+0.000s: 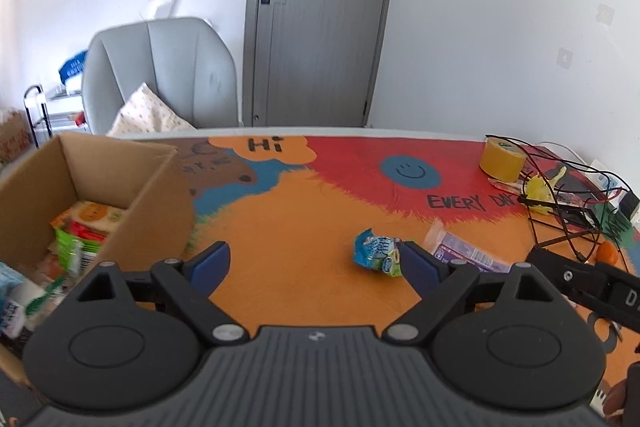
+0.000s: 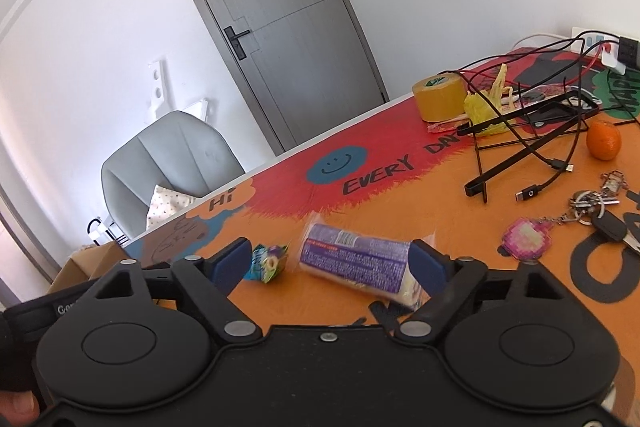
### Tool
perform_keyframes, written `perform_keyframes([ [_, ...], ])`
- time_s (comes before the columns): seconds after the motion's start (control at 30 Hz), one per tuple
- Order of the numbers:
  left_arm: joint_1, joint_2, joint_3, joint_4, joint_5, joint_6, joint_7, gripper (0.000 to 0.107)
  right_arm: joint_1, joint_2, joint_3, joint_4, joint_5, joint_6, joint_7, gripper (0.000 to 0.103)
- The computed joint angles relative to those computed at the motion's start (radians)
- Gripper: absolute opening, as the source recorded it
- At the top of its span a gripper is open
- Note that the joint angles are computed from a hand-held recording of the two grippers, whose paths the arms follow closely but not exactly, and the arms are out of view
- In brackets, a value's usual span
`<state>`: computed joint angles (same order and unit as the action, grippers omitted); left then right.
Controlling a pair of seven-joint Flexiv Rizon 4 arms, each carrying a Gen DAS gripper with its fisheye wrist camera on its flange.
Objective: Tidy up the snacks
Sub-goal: 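Move both open grippers back toward the remaining snacks on the mat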
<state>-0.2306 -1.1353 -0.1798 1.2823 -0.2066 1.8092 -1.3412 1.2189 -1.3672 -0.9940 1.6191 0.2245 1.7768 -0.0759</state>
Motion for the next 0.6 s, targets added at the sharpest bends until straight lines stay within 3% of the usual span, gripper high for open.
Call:
perform_keyframes([
  [0.23, -0.040, -0.057, 0.040, -0.114, -0.030, -0.092, 0.009, 0.090, -0.076, -0.004, 0.035, -0.078, -0.036, -0.020, -0.009, 0.076],
  [0.6, -0.038, -0.103, 0.034, -0.186, -0.026, -0.165, 0.041, 0.090, -0.146, -0.008, 0.067, -0.150, -0.111, -0.063, 0.018, 0.074],
])
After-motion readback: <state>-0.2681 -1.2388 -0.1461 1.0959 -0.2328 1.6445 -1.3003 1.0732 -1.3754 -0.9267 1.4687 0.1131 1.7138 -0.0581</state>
